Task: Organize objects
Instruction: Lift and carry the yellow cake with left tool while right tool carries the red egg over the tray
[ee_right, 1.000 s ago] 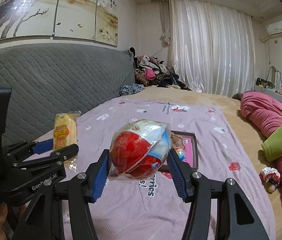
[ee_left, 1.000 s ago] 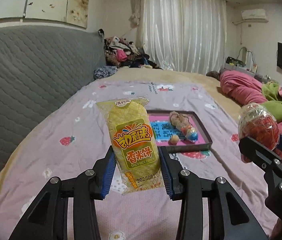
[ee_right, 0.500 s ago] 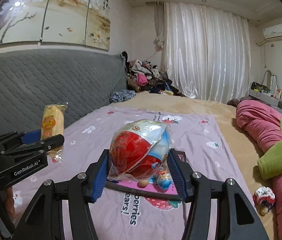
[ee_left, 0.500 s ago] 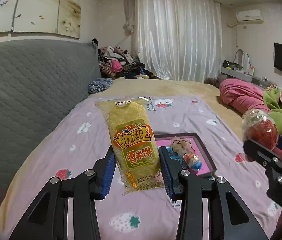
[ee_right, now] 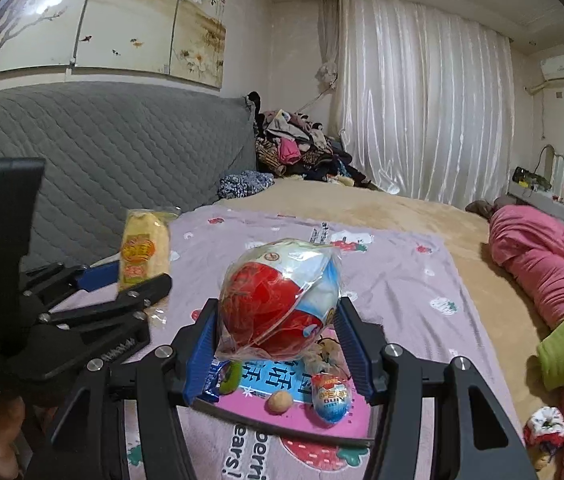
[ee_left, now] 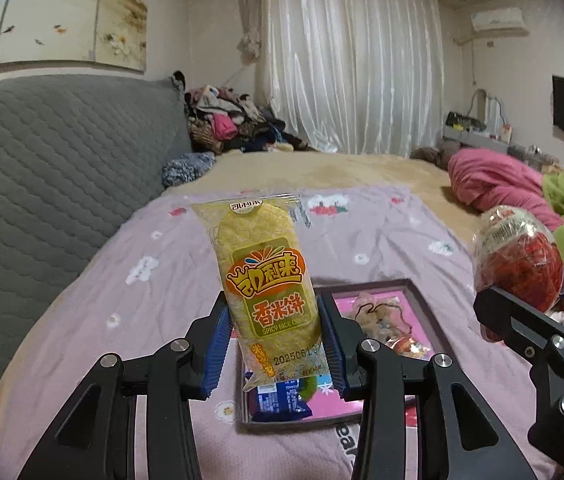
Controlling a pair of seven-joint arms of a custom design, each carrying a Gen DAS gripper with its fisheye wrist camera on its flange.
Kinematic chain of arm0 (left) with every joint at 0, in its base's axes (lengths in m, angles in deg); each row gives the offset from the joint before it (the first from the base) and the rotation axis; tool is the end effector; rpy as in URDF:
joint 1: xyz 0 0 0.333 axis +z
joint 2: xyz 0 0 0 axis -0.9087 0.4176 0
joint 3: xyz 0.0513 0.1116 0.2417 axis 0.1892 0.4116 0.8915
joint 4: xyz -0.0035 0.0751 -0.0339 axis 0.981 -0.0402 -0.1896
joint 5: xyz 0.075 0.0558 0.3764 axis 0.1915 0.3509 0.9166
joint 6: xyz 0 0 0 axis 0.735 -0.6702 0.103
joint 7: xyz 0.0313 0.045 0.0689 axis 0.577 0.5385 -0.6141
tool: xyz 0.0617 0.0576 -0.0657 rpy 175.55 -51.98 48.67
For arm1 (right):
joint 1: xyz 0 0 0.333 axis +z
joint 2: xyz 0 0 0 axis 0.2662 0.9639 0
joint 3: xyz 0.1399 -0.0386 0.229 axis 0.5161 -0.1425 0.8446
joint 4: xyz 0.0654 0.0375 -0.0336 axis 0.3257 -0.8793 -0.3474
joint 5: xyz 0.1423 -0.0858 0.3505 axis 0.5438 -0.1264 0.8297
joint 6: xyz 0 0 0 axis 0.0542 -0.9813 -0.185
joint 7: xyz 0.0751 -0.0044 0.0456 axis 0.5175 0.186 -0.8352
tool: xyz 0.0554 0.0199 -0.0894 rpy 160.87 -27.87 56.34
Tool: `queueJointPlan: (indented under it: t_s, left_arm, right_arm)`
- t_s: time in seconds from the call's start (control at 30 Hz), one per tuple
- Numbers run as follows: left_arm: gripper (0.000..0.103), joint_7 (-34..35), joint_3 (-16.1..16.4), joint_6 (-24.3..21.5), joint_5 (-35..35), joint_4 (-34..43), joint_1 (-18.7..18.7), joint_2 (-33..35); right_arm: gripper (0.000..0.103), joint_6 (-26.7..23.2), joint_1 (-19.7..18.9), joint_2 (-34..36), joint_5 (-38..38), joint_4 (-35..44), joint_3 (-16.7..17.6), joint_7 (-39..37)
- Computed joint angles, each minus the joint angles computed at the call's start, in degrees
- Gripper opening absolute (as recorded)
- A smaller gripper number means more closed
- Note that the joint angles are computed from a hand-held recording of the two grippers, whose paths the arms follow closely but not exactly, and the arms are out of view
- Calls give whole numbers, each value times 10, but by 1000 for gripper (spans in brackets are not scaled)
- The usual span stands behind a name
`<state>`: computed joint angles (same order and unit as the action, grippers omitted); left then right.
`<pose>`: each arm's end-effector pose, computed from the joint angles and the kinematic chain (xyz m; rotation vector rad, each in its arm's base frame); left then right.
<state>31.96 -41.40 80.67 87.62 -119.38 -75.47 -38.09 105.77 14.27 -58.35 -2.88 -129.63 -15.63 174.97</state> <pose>0.4785 -0.2820 0.5853 -1.4997 1.6834 -0.9380 0.4254 0.2466 0.5909 -1.6804 1.3173 -0.8602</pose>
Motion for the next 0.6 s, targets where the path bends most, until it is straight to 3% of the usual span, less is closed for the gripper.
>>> queueJointPlan:
  t_s: [0.23, 0.43, 0.6]
  left_arm:
    - [44, -16, 16, 17, 24, 35, -6, 85]
    - [44, 7, 45, 41, -13, 76, -18, 165]
    - [44, 19, 67, 40, -13, 127, -38, 222]
  right_arm:
    - [57, 11, -20, 99, -53, 41, 8, 31]
    - [57, 14, -36, 176, -166, 69, 9, 129]
    - [57, 4, -7, 238, -180, 98, -22, 131]
